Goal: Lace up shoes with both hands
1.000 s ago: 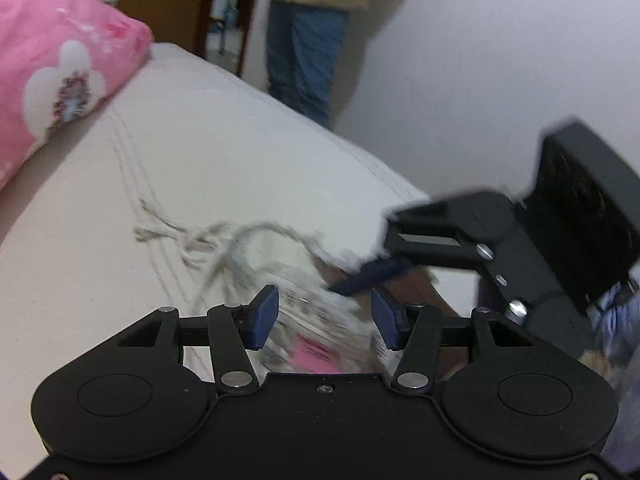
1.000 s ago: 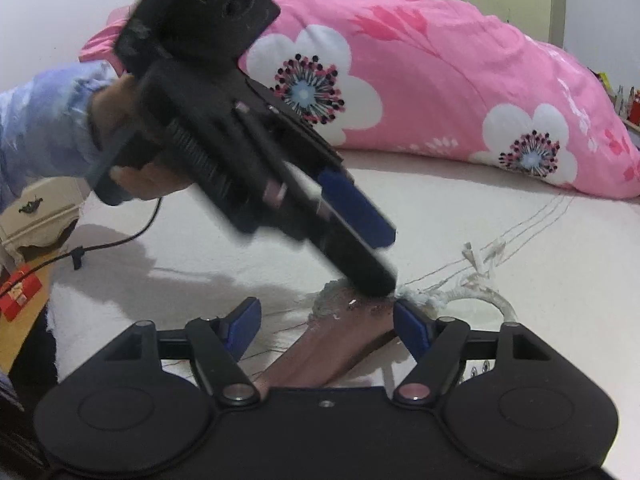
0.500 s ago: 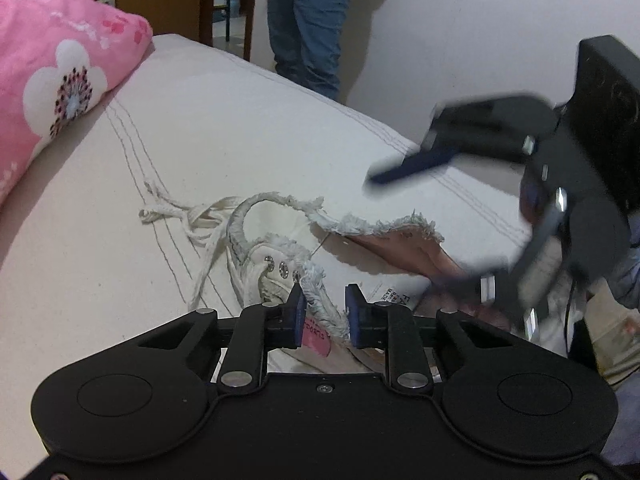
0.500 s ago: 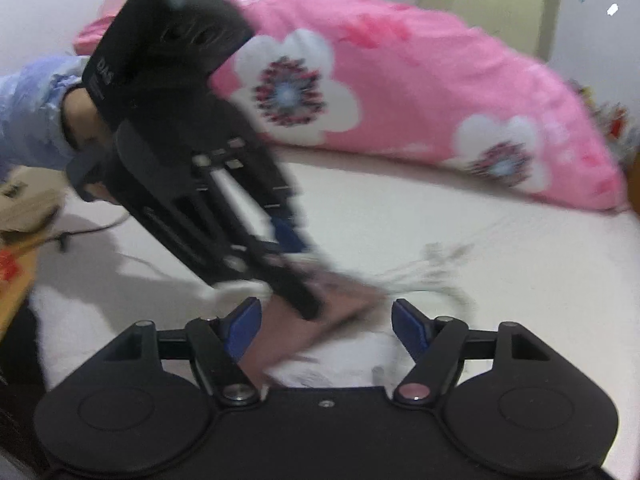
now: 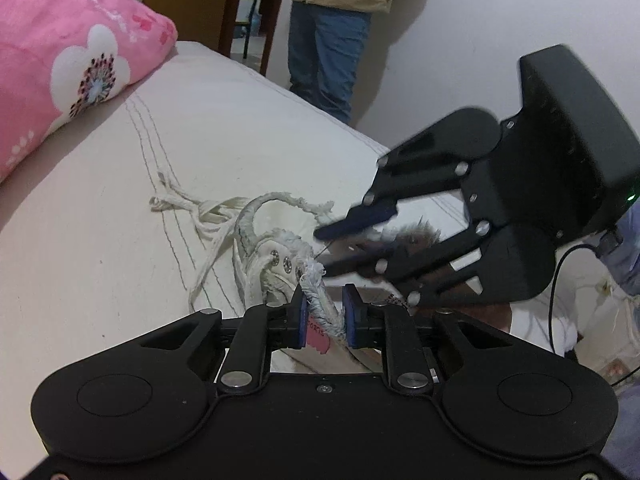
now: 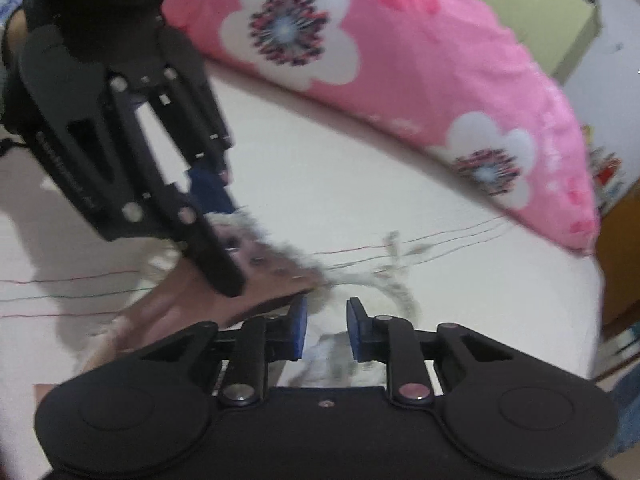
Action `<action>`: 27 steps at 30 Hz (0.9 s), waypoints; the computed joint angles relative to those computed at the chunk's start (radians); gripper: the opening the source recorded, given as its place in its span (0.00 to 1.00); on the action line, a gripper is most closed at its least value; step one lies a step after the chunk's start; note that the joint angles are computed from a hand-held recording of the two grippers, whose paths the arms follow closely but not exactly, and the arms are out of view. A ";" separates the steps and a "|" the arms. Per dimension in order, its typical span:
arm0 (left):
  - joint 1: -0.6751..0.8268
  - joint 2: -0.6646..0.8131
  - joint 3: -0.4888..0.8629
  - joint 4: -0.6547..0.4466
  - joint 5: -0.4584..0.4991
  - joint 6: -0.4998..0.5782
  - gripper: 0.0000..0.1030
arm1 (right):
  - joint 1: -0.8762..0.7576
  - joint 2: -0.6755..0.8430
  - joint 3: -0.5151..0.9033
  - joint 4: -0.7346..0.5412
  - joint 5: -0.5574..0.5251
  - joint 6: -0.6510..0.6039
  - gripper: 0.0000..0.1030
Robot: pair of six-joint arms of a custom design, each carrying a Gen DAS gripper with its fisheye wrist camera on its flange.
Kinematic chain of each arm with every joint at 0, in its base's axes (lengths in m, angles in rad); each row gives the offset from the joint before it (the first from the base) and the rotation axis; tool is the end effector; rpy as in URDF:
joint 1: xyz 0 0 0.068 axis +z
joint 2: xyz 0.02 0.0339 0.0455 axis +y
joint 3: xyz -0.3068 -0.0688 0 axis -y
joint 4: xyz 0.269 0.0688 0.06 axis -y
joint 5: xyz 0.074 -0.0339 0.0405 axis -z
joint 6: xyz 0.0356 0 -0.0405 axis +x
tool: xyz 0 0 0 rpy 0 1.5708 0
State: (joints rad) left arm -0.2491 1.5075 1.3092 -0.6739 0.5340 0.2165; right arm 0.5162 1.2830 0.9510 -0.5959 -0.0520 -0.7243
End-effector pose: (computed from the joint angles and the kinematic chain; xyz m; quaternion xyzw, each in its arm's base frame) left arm 0.3284 -0.1022 0.3454 0.2970 0.8610 -0.2533 0.3260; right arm 0.2360 0.1361 0.2890 -0.5580 0.7670 -0.0083 0.3167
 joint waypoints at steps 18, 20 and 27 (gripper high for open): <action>-0.001 -0.035 -0.058 0.063 0.001 -0.027 0.17 | 0.036 0.074 -0.018 0.073 0.039 0.043 0.10; -0.003 -0.037 -0.061 0.070 -0.001 -0.031 0.17 | 0.037 0.074 -0.020 0.082 0.049 0.046 0.10; -0.006 -0.042 -0.072 0.082 -0.002 -0.034 0.17 | 0.062 0.073 -0.036 0.127 0.106 0.019 0.10</action>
State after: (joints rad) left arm -0.2549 1.4655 1.2371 -0.5919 0.5320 0.1829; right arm 0.5782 1.3562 0.9152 -0.4687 0.0542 -0.7051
